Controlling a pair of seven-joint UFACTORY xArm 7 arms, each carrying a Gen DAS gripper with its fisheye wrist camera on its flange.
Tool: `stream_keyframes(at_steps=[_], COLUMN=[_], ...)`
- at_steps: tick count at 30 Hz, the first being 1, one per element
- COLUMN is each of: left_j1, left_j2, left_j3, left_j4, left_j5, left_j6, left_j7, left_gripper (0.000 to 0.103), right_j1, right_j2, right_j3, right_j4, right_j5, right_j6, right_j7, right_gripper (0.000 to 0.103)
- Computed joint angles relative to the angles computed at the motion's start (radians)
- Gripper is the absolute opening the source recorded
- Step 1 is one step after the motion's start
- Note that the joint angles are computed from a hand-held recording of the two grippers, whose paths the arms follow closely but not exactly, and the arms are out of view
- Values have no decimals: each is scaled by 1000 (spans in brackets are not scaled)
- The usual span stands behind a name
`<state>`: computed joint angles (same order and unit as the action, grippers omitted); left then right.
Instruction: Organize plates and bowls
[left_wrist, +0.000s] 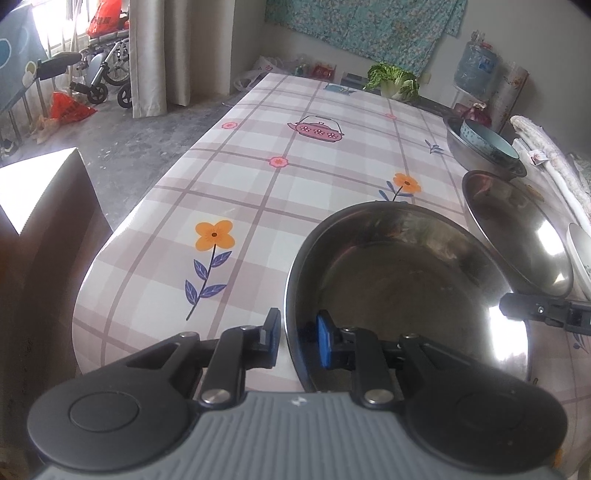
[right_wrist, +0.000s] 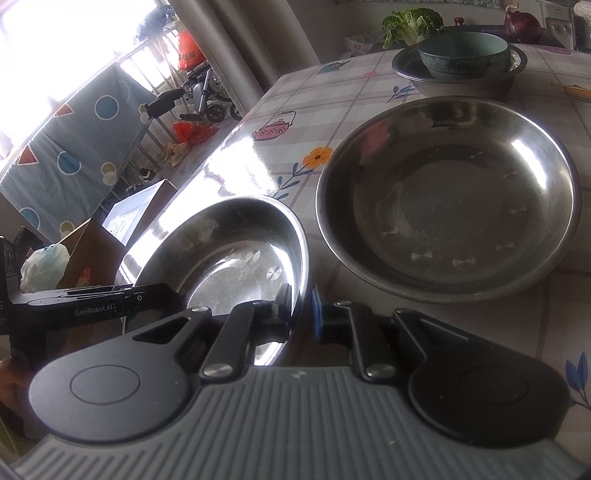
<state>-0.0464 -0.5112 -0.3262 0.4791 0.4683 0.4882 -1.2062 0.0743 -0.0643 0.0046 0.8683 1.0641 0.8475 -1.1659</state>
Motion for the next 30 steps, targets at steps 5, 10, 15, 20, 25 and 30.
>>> stream_keyframes(at_steps=[5, 10, 15, 20, 25, 30], left_j1=[-25, -42, -47, -57, -61, -69], left_j2=[-3, -7, 21, 23, 30, 45], left_j3=[0, -19, -29, -16, -22, -28], left_j4=[11, 14, 44, 42, 50, 67], left_j5=[-14, -15, 20, 33, 53, 77], left_j6=[31, 61, 102, 100, 119, 143], left_j7=[7, 16, -4, -20, -38, -60], left_gripper=[18, 20, 23, 23, 24, 25], right_j1=[16, 35, 43, 40, 37, 29], right_j2=[-20, -51, -48, -37, -37, -44], right_j3=[14, 6, -3, -3, -3, -11], right_j4=[-24, -52, -57, -49, -55, -67], right_j5=[5, -6, 6, 3, 9, 20], right_j6=[-62, -99, -102, -90, -90, -73], right_j7=[-30, -61, -72, -59, -63, -59], right_gripper=[8, 8, 8, 8, 9, 9])
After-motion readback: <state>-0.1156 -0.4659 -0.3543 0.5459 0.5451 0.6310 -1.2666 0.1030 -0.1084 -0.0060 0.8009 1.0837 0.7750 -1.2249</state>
